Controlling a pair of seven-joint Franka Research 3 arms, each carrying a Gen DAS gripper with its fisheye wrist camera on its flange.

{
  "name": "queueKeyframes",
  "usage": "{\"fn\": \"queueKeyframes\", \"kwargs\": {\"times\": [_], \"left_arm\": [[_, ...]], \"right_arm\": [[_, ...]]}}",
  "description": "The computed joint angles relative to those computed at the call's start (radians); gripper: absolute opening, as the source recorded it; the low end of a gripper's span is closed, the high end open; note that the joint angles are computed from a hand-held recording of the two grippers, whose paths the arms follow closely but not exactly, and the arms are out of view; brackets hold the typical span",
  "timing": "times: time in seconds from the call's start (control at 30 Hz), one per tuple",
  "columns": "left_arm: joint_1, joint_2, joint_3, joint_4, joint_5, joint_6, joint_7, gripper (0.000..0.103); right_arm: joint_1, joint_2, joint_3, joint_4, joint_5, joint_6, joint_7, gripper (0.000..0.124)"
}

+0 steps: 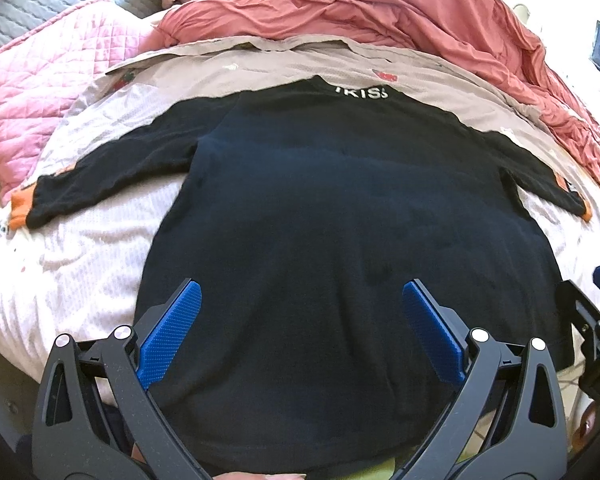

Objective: Fold small clothes

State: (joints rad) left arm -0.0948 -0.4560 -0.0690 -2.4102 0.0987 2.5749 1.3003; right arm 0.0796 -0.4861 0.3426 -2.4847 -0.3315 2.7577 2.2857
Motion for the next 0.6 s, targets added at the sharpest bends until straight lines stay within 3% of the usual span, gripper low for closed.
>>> {"fn": "queueKeyframes", "kwargs": {"times": [0.27, 0.6], "left_arm": [[0.018, 0.144, -0.022, 0.161, 0.027, -0.003, -0.018, 0.095], [0.034, 0.319, -0.055, 0.362, 0.070, -0.062, -0.066, 0.095]], "right_arm": [[-0.072, 0.102, -0.012, 0.082, -0.077, 0.040, 0.020, 0.099], [-0.042, 0.260, -0.103, 0.211, -0.126, 0.079, 0.015, 0.099]]}}
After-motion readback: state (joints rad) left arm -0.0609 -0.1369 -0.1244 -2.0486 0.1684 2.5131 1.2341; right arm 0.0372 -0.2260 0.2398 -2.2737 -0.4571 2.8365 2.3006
